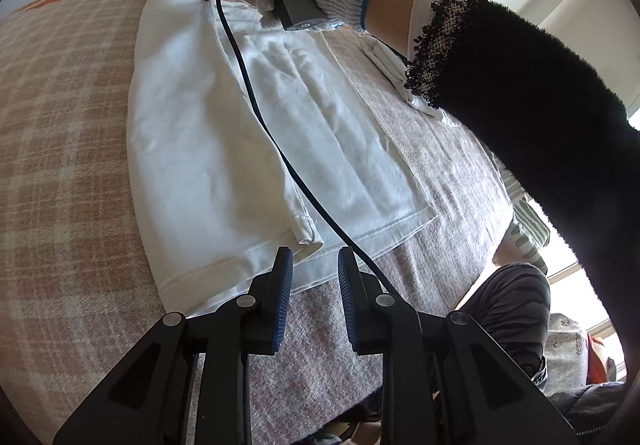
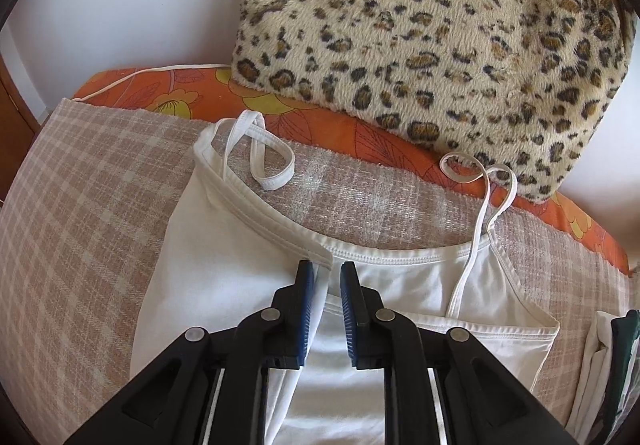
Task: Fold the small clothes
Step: 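Lift and fold the grasped side edge over toward the camisole's middle with both grippers, then open both grippers and release the folded side edge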
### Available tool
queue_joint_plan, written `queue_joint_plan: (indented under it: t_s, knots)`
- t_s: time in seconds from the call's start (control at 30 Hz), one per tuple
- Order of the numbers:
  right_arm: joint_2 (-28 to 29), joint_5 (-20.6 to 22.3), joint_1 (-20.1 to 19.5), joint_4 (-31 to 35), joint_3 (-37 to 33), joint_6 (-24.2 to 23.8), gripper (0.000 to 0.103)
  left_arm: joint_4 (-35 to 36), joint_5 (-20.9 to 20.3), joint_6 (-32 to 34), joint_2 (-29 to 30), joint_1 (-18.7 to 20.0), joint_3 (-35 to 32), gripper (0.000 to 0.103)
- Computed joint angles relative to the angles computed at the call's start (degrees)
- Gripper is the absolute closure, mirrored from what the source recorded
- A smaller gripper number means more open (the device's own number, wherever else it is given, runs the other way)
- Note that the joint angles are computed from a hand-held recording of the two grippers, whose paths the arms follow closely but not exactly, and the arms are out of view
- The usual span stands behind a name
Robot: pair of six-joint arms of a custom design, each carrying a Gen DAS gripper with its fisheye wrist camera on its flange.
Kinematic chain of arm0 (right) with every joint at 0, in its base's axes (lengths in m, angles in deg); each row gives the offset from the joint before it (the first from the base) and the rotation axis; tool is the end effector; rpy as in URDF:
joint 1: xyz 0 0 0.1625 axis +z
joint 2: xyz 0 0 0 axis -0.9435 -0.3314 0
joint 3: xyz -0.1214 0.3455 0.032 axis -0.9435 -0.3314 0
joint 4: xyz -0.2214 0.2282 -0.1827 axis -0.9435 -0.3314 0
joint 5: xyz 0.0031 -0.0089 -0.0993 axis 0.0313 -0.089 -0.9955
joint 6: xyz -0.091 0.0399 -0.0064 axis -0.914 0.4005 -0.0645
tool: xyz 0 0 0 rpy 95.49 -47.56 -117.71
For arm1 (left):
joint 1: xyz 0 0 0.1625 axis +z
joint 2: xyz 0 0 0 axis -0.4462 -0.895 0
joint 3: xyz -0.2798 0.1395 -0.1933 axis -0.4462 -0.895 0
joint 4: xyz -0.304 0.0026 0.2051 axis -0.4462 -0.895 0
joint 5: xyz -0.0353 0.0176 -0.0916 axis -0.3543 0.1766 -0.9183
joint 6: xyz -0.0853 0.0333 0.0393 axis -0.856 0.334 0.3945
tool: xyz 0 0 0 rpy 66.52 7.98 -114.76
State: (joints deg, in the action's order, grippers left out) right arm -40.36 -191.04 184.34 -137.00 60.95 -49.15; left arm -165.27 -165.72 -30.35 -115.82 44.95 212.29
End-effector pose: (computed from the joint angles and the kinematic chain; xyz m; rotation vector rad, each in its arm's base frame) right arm 0.2765 -0.5081 0.1378 0.3243 -2.1191 0.5777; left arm -0.2506 -0.2415 0.1390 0.9059 2.9284 -0.2401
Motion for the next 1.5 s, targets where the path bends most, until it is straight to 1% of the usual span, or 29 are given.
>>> queue_joint_plan:
  t_s: [0.03, 0.07, 0.1, 0.17, 0.2, 0.23, 0.33, 0.37, 0.4, 0.43, 0.5, 0.6, 0.73, 0.8, 0.9, 0.97, 1.0, 1.07, 1.1, 1.13, 1.17, 1.2, 1.23, 1.27, 1.3, 1.37, 1.4, 1.43, 1.5]
  knots:
    - [-0.82, 0.30, -0.03, -0.55, 0.83, 0.27, 0.075, 0.35, -0.14, -0.49, -0.96, -0.12, 0.25, 0.081]
    - [-2.14, 1.49, -0.11, -0.86, 1.96, 0.81, 0.075, 1.08, 0.01, -1.13, -2.19, -0.27, 0.54, 0.081]
    - [-2.95, 1.92, -0.04, -2.81, 3.12, -0.08, 0.075, 1.75, 0.38, -1.66, -3.53, -0.43, 0.85, 0.081]
    - [-5.51, 3.21, 0.46, -3.94, 5.81, 0.23, 0.075, 3.81, 2.74, -2.98, -6.48, -1.06, 1.36, 0.081]
    - [-6.38, 3.32, 0.92, -6.83, 7.55, -1.66, 0.074, 4.91, 3.85, -3.52, -7.93, -1.22, 1.49, 0.081]
    - [-8.15, 4.68, 1.25, -7.31, 9.61, -1.15, 0.074, 5.92, 4.84, -4.07, -9.35, -1.26, 1.60, 0.081]
    - [-13.48, 8.59, 2.29, -7.37, 16.11, 1.76, 0.074, 8.81, 7.70, -5.86, -13.39, -1.11, 1.99, 0.081]
    - [-15.70, 10.08, 2.60, -6.43, 18.45, 3.14, 0.074, 9.75, 8.26, -6.34, -14.21, -0.87, 1.93, 0.079]
    - [-18.94, 13.41, 2.57, -3.10, 20.77, 5.52, 0.074, 10.68, 8.83, -6.87, -14.82, -0.55, 1.79, 0.073]
    - [-21.38, 15.00, 3.01, -2.17, 23.10, 6.65, 0.074, 11.14, 9.28, -7.33, -15.53, -0.12, 1.95, 0.071]
    - [-25.64, 17.84, 3.89, -3.00, 28.45, 7.81, 0.073, 11.50, 9.62, -8.00, -15.90, 0.95, 2.07, 0.070]
    - [-31.21, 21.51, 5.09, -3.87, 35.83, 10.34, 0.070, 10.67, 8.76, -7.97, -14.62, 2.97, 2.17, 0.070]
    - [-36.39, 24.99, 7.08, -3.57, 44.25, 14.42, 0.068, 6.71, 5.48, -7.77, -11.18, 5.73, 2.40, 0.070]
    - [-37.93, 27.80, 7.08, -3.64, 47.47, 15.84, 0.068, 5.13, 4.35, -8.25, -9.40, 6.43, 2.24, 0.070]
    - [-38.25, 30.27, 7.37, -5.69, 51.05, 17.17, 0.068, 2.88, 4.47, -8.02, -7.80, 6.83, 2.27, 0.070]
    - [-38.18, 31.85, 7.00, -7.23, 52.93, 17.50, 0.068, 1.76, 4.43, -7.86, -6.96, 7.06, 2.14, 0.070]
    - [-38.27, 32.99, 6.52, -7.77, 53.68, 17.46, 0.068, 1.27, 4.56, -8.09, -7.05, 6.90, 2.62, 0.073]
    - [-37.93, 34.88, 5.38, -10.29, 55.29, 16.73, 0.068, 0.97, 4.76, -8.00, -6.64, 6.74, 2.69, 0.073]
    - [-37.68, 35.25, 4.98, -11.04, 55.76, 16.38, 0.069, 0.53, 4.85, -7.87, -6.33, 6.59, 2.77, 0.076]
    - [-37.28, 35.58, 4.57, -11.83, 56.03, 15.54, 0.071, 0.12, 4.76, -7.64, -5.98, 6.56, 2.81, 0.080]
    - [-36.79, 35.50, 4.45, -12.55, 56.21, 14.91, 0.073, -0.18, 4.61, -7.40, -5.74, 6.64, 2.87, 0.090]
    - [-36.21, 35.59, 4.13, -13.32, 56.48, 14.50, 0.078, -0.62, 4.80, -7.47, -5.48, 6.53, 3.02, 0.094]
    - [-35.92, 36.55, 3.30, -14.00, 56.70, 14.09, 0.087, -1.07, 4.97, -7.62, -5.71, 6.32, 3.40, 0.095]
    - [-35.94, 37.83, 2.15, -14.96, 57.22, 13.68, 0.092, -1.39, 4.99, -7.64, -5.75, 6.16, 3.56, 0.098]
    - [-36.28, 39.90, 0.60, -15.64, 57.76, 13.62, 0.099, -1.73, 5.09, -7.89, -5.45, 5.92, 3.48, 0.098]
    - [-38.69, 45.33, -3.12, -15.82, 59.43, 12.94, 0.102, -1.56, 5.44, -8.58, -6.47, 4.94, 3.61, 0.099]
    - [-39.97, 47.39, -4.35, -15.58, 60.18, 12.42, 0.102, -0.78, 6.04, -8.63, -7.13, 4.22, 3.56, 0.099]
    - [-40.54, 47.51, -4.24, -15.37, 60.42, 12.10, 0.103, 0.66, 6.82, -8.57, -8.23, 3.35, 3.66, 0.099]
    - [-39.72, 44.17, -2.32, -15.33, 60.05, 11.92, 0.103, 2.99, 7.96, -8.37, -8.54, 2.86, 3.32, 0.099]
